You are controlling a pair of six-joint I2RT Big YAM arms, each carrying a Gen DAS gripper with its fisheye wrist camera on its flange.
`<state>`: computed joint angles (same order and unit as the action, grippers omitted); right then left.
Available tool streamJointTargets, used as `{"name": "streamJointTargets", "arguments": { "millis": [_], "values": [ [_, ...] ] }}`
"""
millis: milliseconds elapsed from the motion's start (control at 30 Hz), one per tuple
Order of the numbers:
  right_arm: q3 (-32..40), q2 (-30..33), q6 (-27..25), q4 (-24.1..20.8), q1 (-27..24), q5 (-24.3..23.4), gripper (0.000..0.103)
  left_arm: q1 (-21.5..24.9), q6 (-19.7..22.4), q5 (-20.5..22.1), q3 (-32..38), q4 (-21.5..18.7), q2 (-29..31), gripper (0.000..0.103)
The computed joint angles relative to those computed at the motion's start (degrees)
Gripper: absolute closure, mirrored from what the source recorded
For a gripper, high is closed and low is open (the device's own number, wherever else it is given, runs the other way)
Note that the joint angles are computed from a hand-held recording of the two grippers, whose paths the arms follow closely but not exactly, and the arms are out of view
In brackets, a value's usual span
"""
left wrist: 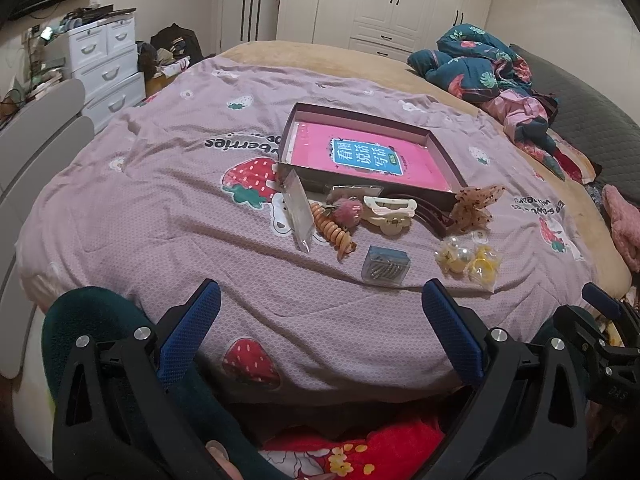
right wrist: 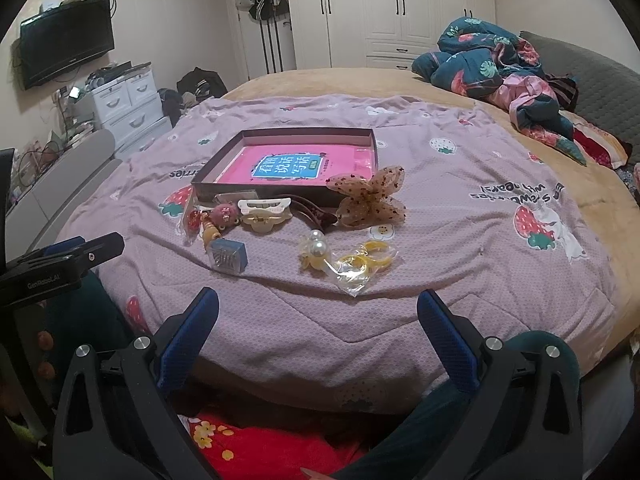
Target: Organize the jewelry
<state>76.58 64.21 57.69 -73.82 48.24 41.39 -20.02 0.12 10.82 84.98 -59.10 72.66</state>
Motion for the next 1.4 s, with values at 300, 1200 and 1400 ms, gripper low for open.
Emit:
{"name": "streamJointTargets", "arguments": {
  "millis": [300,1200,1400],
  "values": [
    [-0.21,-0.28,-0.25,0.32,0.10,0.62,0.004,-0.18,-0.10,-0.34,-0.19,0.28,-0.14,0.009],
    [1.22,0.27,0.95,-1.03,0.52,3.01,0.004,-0.66,0.60,1.03,1.61,-0.80,0.61,0.009],
    [1.48,0.41,-0.08,-0.58,-1.02,2.16,0.004,-0.71,-0.21,1.45,3.04,-0.79,3.07,0.009]
  ]
}}
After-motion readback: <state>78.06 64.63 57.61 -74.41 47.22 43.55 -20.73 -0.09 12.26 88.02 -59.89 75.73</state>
